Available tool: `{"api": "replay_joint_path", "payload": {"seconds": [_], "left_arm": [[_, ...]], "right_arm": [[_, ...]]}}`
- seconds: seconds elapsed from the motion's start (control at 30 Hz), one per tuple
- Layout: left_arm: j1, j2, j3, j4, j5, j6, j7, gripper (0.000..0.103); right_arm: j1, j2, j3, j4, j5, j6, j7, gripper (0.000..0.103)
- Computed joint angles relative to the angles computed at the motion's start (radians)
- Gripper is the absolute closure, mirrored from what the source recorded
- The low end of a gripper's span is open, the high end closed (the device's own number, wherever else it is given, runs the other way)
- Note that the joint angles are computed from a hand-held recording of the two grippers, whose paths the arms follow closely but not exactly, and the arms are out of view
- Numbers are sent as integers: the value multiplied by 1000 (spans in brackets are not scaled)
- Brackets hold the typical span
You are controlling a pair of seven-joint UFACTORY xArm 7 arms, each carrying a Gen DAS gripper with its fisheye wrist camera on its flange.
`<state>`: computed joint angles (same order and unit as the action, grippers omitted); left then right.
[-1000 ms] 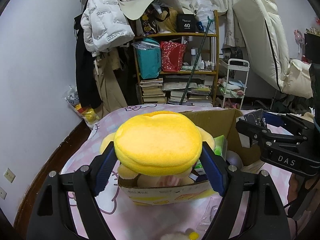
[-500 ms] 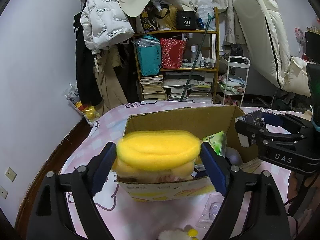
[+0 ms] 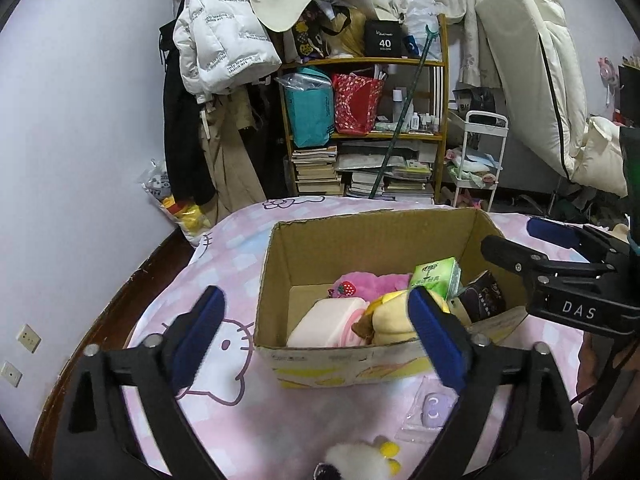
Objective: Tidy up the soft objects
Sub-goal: 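Move both tools down toward the white fluffy plush and clear bag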
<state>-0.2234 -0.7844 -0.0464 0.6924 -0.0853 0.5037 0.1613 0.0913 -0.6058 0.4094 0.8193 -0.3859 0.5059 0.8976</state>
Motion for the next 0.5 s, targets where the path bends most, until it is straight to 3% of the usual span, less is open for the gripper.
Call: {"api": "replay_joint_path", "payload": {"seconds": [0.13, 0.5], "left_arm": [[15, -25, -5, 8, 7, 41, -17, 7], [42, -83, 4, 23, 15, 196, -22, 7]], "right_arm": [[7, -22, 5, 4, 1, 28, -4, 0], [54, -58, 12, 1, 45, 89, -14, 0]]}}
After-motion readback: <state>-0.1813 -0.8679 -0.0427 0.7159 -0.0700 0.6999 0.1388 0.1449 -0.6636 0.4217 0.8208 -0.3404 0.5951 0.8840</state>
